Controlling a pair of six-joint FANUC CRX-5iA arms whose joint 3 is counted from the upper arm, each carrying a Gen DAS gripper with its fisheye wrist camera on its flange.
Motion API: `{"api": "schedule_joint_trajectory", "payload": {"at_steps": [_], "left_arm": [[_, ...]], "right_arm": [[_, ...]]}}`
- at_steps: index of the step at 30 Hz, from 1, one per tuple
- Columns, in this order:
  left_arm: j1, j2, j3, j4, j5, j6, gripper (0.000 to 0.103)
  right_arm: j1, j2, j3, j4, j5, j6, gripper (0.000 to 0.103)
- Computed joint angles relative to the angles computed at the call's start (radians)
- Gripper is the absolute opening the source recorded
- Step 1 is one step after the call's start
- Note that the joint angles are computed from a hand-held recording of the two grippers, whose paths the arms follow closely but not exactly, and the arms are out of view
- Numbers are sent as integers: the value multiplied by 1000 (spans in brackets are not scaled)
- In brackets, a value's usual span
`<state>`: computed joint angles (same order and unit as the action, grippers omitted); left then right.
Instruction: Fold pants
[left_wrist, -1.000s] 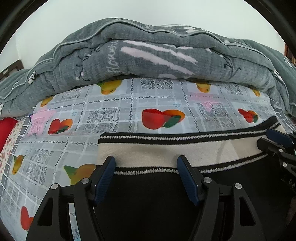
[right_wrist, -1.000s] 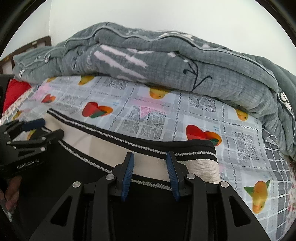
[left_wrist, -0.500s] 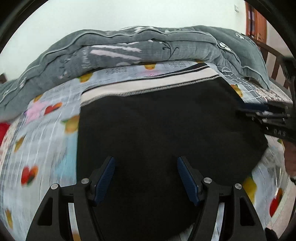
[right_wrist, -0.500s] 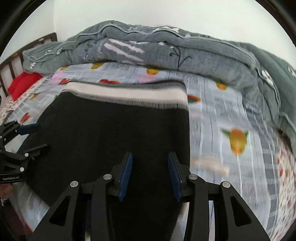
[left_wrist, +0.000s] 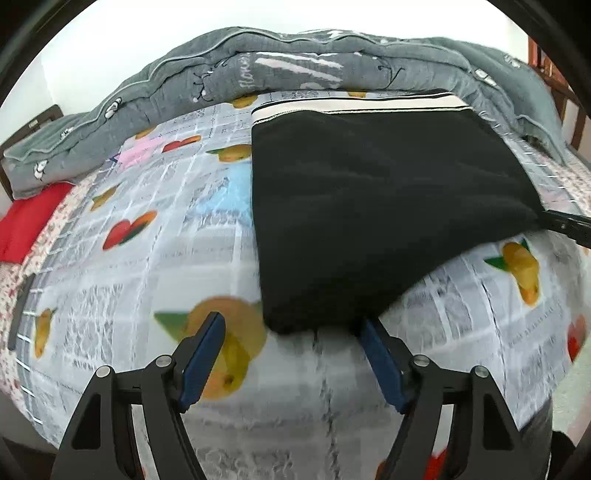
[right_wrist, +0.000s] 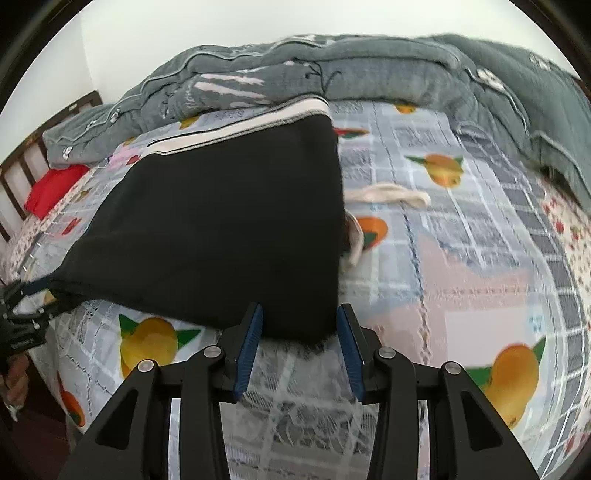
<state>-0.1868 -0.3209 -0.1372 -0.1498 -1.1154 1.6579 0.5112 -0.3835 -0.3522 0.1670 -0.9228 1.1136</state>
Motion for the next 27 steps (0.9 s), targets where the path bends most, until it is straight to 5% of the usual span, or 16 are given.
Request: {"api": "schedule_joint_trajectory", "payload": {"at_steps": [10,13,14,15,17,27], "left_arm": [[-10,-14,-20,3,44,-39,69],[-98,42,50,-141,24,50,43],[-118,43,60,-182,27,92,23],[-114,16,43,-191,72,137,17],[-32,-70,-51,-70,206,158,17],[91,-133,-153,127,162,22,41]], "right_arm": [[75,-70,-84,153,-29,-120,41],[77,-84,-87,151,-25,-131,41],[80,-88,-89,156,-25,-138,41],[83,-92,-93,162,-24,-145,41],[91,-108,-104,184,-18,-159,41],[55,-59,-37,154,42,-133,41]]}}
